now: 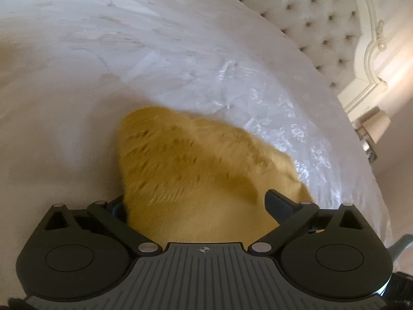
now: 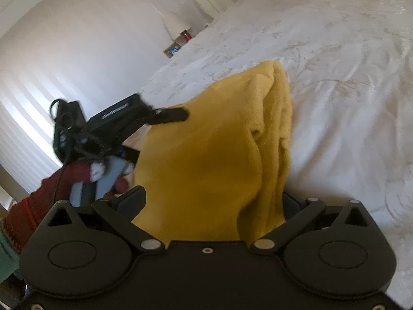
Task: Fold small clothes
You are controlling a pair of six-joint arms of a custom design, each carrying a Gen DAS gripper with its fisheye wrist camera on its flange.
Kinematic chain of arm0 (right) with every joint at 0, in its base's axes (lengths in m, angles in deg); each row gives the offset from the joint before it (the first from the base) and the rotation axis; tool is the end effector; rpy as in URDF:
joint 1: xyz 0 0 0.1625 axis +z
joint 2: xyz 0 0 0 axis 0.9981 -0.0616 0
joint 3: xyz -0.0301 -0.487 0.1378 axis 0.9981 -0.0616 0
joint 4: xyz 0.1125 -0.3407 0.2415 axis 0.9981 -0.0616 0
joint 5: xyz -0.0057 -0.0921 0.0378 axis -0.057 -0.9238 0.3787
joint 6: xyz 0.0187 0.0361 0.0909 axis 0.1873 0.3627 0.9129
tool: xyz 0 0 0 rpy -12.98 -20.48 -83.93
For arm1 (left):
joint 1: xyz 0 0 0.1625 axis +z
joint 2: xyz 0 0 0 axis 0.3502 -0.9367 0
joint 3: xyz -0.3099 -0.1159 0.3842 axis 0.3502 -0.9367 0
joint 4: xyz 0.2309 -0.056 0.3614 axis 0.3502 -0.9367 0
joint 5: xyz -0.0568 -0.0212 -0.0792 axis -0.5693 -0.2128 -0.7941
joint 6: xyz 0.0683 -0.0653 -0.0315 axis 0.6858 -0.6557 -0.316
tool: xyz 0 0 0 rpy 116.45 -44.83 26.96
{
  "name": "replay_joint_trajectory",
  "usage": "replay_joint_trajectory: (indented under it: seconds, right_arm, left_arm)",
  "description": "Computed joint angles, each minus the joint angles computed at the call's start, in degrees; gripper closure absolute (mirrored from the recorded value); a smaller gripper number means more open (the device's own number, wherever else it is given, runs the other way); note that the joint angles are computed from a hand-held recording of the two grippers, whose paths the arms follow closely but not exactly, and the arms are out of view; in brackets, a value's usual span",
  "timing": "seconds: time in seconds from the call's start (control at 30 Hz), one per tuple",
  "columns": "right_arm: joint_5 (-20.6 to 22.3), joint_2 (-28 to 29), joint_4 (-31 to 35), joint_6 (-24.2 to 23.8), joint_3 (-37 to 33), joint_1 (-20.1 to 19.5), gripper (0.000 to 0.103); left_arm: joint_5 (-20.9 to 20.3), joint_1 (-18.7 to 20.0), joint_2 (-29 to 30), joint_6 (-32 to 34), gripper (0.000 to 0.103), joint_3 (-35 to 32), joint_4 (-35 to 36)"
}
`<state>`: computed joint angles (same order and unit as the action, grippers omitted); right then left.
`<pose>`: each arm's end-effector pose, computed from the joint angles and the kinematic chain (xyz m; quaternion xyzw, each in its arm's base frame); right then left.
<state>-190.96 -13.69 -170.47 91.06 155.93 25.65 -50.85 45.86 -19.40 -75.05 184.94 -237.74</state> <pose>0.2649 -0.3904 0.0345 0.0174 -0.8932 0.4477 0.0374 -0.1030 -0.6015 0.2745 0.2412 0.9531 -0.1783 0.0406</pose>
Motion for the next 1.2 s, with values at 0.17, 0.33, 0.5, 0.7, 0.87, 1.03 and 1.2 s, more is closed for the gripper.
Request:
replay_joint_trajectory:
  seconds: [0.17,0.33,0.5,0.7,0.87,1.03,1.2]
  right_arm:
    - [0.5,0.6,-0.1,-2.0,-0.8,-0.2,0.000]
    - [-1.9,-0.3,3.4,-0.1,-1.9,0.8,0.056]
    - [-5.6,-0.6,4.4,5.4,-2.2,2.8,0.074]
    - [-10.3,-2.9,4.8,9.0,-1.2,9.6,0.078]
    - [-12.8,-4.5,7.9,13.2,0.5,16.3,0.078]
    - [-13.4,-4.9,11.2,20.8,1.9,22.2,0.078]
    - [-15.1,-5.3,12.3,26.1,2.9,27.8,0.078]
  left_arm:
    - [0.4,-0.4,0.6,-0.8,0.006,-1.7,3.1]
    - [2.3,-0.7,-0.2,-4.1,0.068,-1.0,1.9]
    - [7.5,-4.4,-2.3,-0.5,0.076,2.5,-1.9]
    - [8.4,-7.9,-8.5,0.4,0.077,5.3,0.7]
    - [8.1,-9.6,-15.6,-1.2,0.077,7.5,6.9]
    - [8.3,-10.8,-22.6,-5.5,0.077,9.2,14.6]
    - [8.5,-13.7,-30.8,-6.1,0.077,11.2,20.6]
